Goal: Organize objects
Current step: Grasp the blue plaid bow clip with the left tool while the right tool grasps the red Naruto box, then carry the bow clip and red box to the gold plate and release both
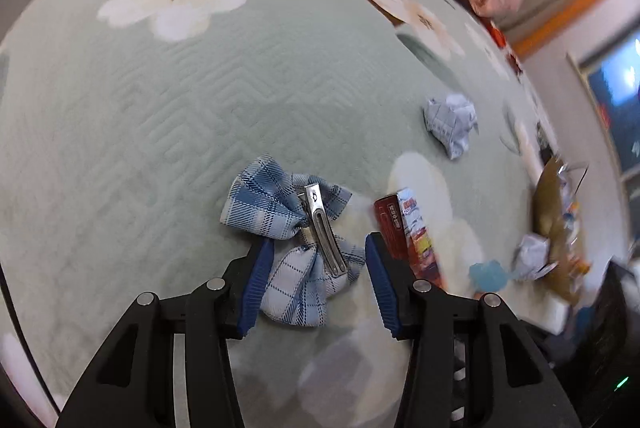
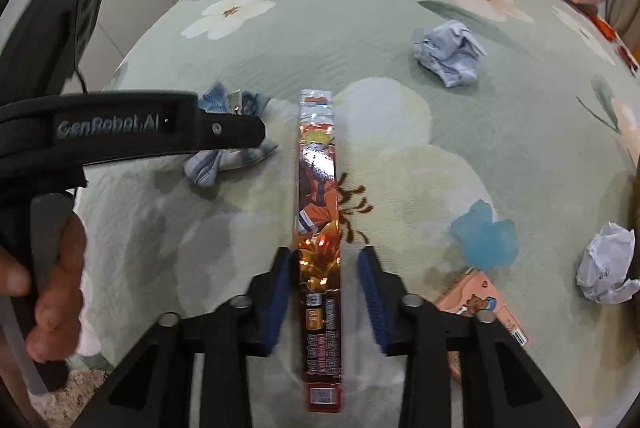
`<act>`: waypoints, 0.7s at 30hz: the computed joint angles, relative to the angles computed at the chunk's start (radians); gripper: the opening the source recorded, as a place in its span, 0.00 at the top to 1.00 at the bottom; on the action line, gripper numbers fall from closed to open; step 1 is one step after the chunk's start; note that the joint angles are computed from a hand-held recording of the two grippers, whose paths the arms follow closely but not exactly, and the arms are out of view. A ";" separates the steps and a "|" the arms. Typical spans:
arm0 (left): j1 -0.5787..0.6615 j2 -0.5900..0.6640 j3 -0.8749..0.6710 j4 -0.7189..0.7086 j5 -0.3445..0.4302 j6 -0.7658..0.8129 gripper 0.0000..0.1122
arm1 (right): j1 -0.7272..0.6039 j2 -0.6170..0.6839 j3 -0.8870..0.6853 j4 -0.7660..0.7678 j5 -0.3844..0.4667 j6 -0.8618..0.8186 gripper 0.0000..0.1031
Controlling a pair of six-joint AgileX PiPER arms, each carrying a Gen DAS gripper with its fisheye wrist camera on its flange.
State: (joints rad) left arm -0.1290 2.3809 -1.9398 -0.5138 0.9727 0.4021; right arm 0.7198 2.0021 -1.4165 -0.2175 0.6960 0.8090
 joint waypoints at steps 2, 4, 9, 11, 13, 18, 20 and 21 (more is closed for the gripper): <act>-0.042 -0.028 0.037 0.107 -0.070 -0.030 0.77 | -0.016 -0.009 0.020 0.013 -0.024 0.005 0.82; -0.046 -0.034 0.045 0.111 -0.080 -0.029 0.83 | -0.030 -0.021 0.044 0.038 -0.057 -0.001 0.83; -0.007 -0.066 0.059 -0.017 -0.051 0.067 0.85 | -0.083 -0.094 0.158 0.263 -0.218 -0.159 0.84; 0.010 -0.101 0.078 -0.091 -0.051 0.120 0.85 | -0.094 -0.138 0.187 0.299 -0.248 -0.181 0.84; 0.012 -0.123 0.073 -0.143 -0.041 0.137 0.85 | -0.085 -0.198 0.209 0.230 -0.256 -0.109 0.84; -0.103 -0.241 0.131 -0.098 -0.133 0.173 0.85 | -0.077 -0.381 0.282 0.054 -0.209 0.066 0.84; -0.168 -0.269 0.132 -0.086 -0.156 0.176 0.85 | -0.069 -0.468 0.307 -0.081 -0.123 0.171 0.84; -0.204 -0.261 0.088 -0.118 -0.118 0.180 0.85 | -0.068 -0.517 0.324 -0.137 -0.076 0.210 0.84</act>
State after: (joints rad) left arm -0.3330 2.1202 -1.8514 -0.6321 0.8544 0.5820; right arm 0.6515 1.4849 -1.0926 -0.3542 0.6204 1.0194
